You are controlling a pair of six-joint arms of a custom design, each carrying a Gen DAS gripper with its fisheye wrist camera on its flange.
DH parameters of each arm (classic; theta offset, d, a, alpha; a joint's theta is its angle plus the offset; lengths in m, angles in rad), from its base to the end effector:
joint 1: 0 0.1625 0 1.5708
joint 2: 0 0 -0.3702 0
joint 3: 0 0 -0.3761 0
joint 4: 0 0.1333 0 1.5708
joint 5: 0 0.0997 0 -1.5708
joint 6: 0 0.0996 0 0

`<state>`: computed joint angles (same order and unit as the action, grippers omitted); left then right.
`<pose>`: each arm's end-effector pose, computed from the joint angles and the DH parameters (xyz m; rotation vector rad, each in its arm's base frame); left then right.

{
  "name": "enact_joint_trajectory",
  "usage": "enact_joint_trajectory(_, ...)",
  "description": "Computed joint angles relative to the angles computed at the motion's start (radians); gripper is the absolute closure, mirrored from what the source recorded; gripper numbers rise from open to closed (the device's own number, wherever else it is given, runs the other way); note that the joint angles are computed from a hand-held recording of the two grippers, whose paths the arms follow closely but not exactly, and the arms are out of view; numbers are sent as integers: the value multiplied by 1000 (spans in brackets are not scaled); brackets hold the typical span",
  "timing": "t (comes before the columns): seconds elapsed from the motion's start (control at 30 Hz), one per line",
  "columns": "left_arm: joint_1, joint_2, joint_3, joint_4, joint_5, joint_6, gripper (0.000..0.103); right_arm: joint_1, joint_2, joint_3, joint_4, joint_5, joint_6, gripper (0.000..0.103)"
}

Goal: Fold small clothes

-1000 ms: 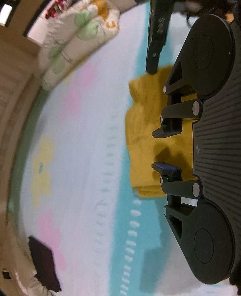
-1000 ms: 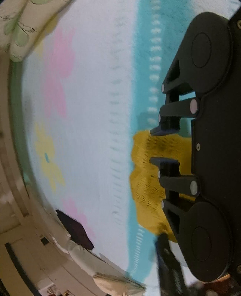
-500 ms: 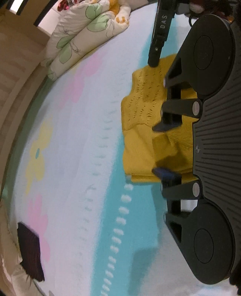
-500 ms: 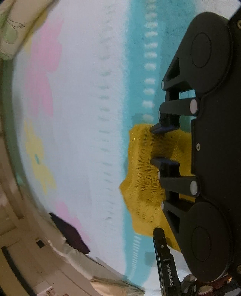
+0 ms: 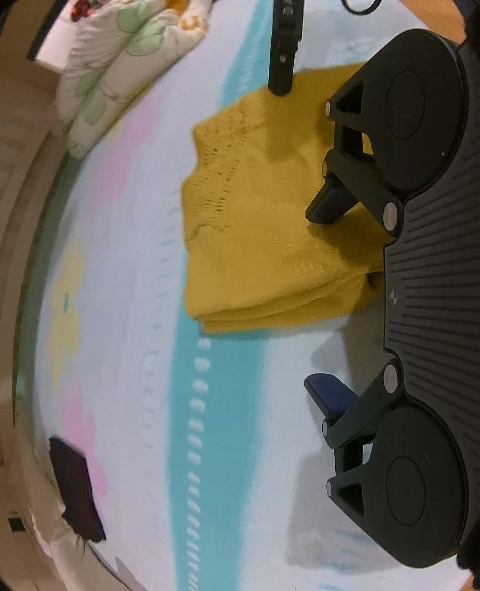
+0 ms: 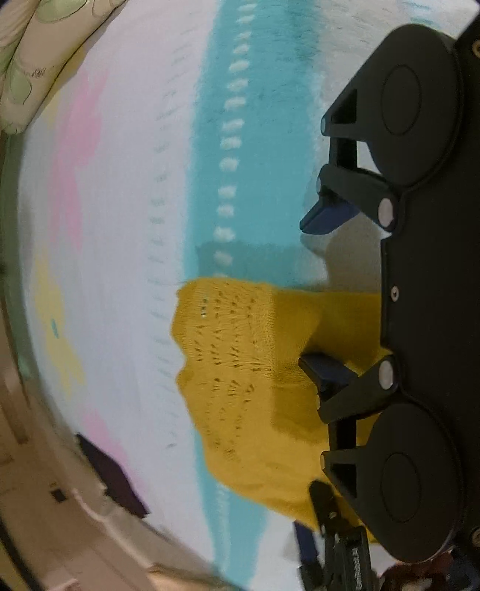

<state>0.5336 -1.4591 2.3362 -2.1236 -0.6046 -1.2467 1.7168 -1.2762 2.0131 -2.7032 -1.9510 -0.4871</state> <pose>-0.1989 -0.3675 0.1558 -0.0441 2.3043 -0.9393 0.1700 -0.4942 0.2171 0.7332 -2.5690 0.4399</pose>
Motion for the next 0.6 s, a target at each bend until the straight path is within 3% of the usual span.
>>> enact_joint_trajectory(0.1, -52, -29, 1, 93, 31, -76, 14, 13, -55, 46, -59, 25, -15, 24)
enact_joint_trajectory(0.23, -122, -40, 8, 196, 33, -189, 10, 13, -158, 144, -123, 81, -9, 4)
enact_joint_trajectory(0.6, -270, -34, 38, 339, -19, -405, 10, 48, -323, 326, -217, 70, -33, 0)
